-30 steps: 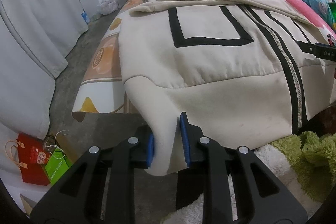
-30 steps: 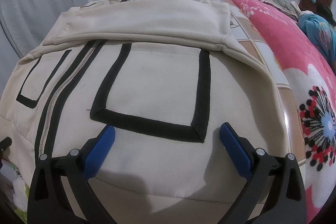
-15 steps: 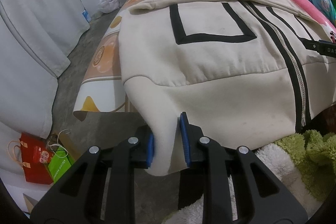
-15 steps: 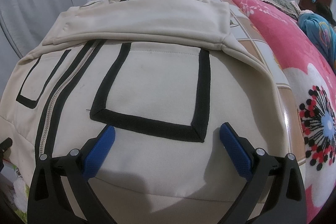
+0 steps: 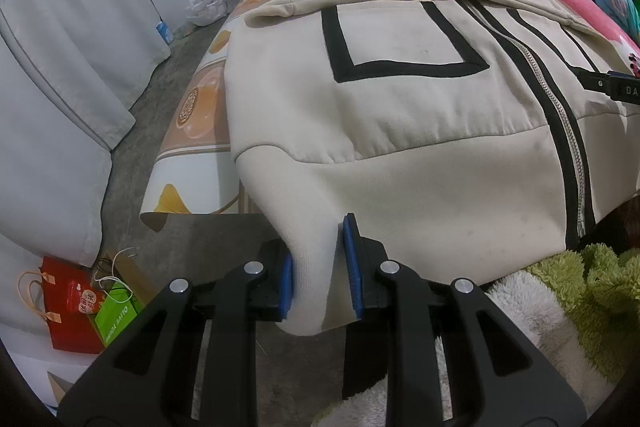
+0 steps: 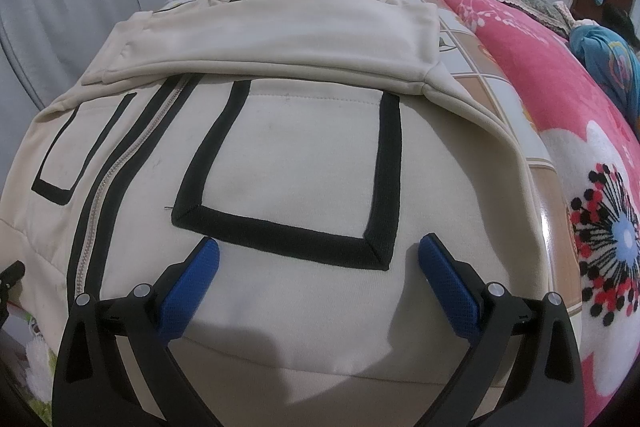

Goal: Fold large clothes

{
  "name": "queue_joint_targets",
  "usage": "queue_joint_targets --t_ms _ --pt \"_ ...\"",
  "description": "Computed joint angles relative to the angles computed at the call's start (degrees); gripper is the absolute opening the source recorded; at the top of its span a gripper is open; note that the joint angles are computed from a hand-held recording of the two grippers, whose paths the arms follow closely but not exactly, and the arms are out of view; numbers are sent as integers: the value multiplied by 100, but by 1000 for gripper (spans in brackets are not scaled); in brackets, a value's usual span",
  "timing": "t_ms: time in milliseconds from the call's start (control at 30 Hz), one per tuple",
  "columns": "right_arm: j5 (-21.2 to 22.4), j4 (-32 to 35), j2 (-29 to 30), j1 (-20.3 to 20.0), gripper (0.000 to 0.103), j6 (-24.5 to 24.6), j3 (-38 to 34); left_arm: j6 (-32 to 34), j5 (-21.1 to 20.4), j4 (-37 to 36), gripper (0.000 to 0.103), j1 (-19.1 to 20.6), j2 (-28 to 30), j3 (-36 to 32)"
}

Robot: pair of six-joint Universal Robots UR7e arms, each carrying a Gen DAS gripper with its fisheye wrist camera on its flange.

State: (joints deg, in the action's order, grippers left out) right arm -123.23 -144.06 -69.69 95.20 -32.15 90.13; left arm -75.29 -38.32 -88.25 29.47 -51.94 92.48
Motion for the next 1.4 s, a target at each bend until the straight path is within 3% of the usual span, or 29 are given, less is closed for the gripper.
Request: queue_joint_targets --t_ms 1400 --pt "1 157 16 -8 97 -8 -87 45 56 165 22 -31 32 -28"
